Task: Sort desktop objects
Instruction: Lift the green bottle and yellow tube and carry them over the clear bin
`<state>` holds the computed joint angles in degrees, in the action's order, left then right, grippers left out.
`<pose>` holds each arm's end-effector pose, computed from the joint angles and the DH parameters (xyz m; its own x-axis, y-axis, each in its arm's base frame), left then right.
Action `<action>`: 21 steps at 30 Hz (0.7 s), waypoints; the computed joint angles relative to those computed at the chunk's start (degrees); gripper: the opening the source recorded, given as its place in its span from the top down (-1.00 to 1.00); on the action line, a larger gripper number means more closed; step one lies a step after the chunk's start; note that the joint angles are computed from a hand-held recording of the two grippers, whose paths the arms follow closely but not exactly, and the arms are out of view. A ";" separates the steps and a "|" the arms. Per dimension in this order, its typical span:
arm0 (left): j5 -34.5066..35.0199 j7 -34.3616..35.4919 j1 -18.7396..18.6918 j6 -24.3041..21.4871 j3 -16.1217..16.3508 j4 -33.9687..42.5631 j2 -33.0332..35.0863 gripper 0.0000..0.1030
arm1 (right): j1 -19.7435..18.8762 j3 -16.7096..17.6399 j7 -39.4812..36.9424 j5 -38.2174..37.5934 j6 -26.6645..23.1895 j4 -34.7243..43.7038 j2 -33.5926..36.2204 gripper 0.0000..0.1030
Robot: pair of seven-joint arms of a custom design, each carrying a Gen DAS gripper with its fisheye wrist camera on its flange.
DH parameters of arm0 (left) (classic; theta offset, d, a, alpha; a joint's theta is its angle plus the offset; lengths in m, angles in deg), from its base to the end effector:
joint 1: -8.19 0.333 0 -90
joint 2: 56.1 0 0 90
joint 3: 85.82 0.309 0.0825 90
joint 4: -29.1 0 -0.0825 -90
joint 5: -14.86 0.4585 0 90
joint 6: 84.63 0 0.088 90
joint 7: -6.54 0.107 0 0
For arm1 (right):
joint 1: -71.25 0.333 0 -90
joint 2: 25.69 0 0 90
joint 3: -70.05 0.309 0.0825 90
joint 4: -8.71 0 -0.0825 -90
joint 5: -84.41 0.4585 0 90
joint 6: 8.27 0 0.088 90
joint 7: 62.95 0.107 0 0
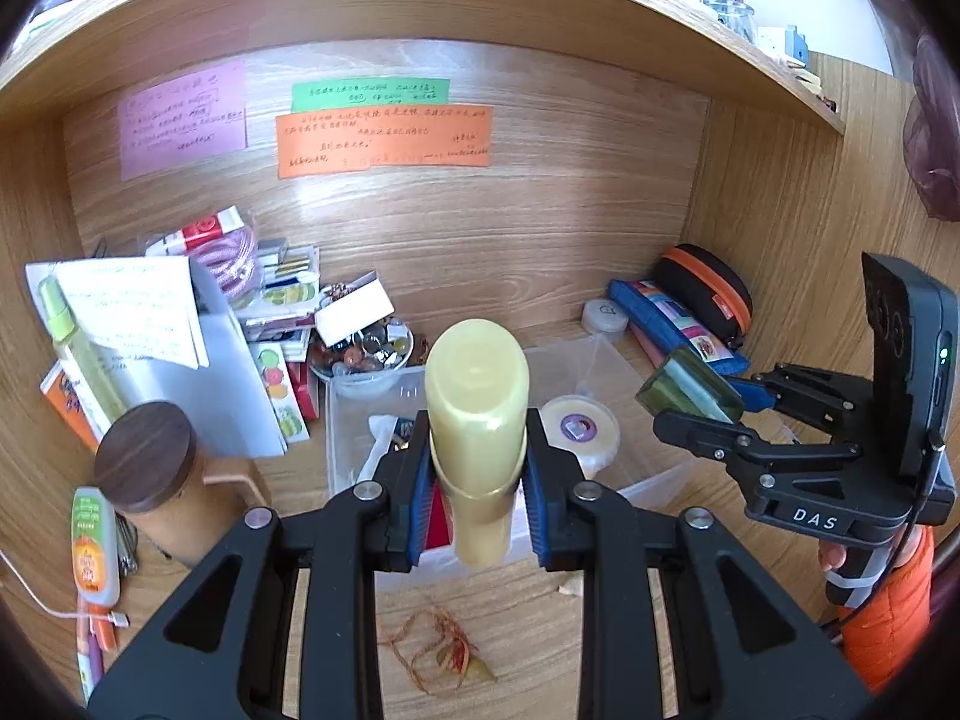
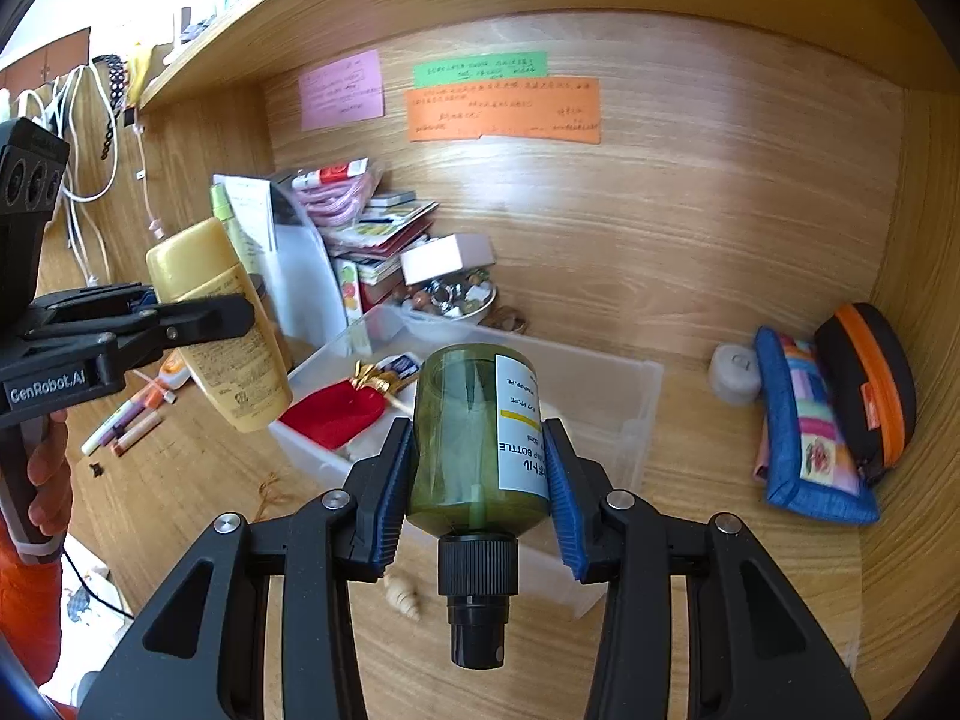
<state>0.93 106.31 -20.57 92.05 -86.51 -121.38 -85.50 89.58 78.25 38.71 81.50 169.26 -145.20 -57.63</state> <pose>0.4382 -0.2250 0.4869 -0.4637 -0.8838 0.0615 -0.5236 0.2174 -0.8237 0.4256 0.2178 0.4751 0.3453 -0.9372 -0.0489 -0.5471 -0.1586 -0.8219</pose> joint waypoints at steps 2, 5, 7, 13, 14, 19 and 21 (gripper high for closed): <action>-0.57 1.16 -1.68 0.03 1.70 1.20 1.40 0.50 | -0.89 0.44 0.11 -0.27 0.12 0.91 0.78 0.26; -2.47 3.61 -4.28 0.09 4.22 3.12 3.63 0.50 | -1.08 0.12 -0.19 -0.38 0.25 2.10 2.03 0.26; -5.20 6.65 -7.57 -0.26 7.28 4.66 5.12 0.50 | -1.48 0.27 -0.34 -0.59 0.29 3.15 3.24 0.26; -11.51 12.27 -9.32 -1.07 8.27 9.17 10.03 0.50 | -2.03 0.15 -0.91 -1.19 -0.64 6.68 7.37 0.26; -12.45 12.95 -9.16 -1.19 8.07 9.81 10.77 0.50 | -1.94 -0.06 -1.16 -1.23 -0.75 7.20 8.00 0.26; -16.62 15.77 -6.70 -1.99 5.91 13.14 14.81 0.50 | -1.85 -0.42 -1.78 -1.30 -1.79 10.60 11.76 0.26; -18.54 17.29 -5.90 -2.31 5.27 14.35 16.30 0.50 | -1.28 -0.97 -2.34 -1.01 -2.24 11.95 13.29 0.26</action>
<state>-17.61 123.60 -26.47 89.73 -81.25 -107.03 -69.20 88.30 77.28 36.37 80.50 167.03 -133.25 -44.34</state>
